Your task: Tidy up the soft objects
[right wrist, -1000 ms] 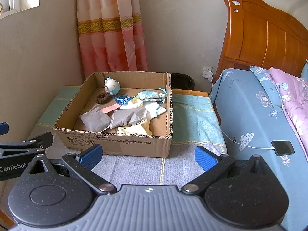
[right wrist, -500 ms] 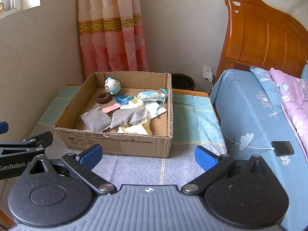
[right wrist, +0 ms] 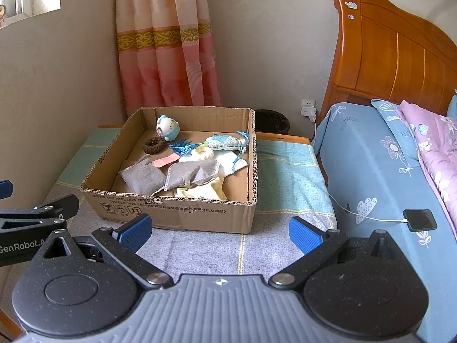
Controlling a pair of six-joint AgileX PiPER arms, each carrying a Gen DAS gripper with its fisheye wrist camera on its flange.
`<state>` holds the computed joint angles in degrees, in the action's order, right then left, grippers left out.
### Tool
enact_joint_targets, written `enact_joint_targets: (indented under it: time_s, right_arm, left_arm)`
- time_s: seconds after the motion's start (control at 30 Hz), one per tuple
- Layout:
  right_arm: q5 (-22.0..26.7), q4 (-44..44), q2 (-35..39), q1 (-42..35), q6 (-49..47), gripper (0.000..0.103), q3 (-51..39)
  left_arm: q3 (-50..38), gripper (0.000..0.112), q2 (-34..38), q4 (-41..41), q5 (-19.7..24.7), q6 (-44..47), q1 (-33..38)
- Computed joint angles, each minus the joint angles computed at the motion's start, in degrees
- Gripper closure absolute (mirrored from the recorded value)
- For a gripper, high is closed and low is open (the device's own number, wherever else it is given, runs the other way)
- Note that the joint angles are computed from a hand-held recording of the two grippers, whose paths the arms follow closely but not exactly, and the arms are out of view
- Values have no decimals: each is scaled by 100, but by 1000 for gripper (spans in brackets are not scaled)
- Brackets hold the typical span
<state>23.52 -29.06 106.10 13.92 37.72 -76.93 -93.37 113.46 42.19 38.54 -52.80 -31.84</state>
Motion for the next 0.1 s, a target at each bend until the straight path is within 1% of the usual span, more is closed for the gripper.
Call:
enact_joint_targets:
  time_s: [0.1]
  right_arm:
    - [2, 15, -5, -5, -19, 0, 4]
  left_arm:
    - [-12, 10, 4, -13, 3, 2, -2]
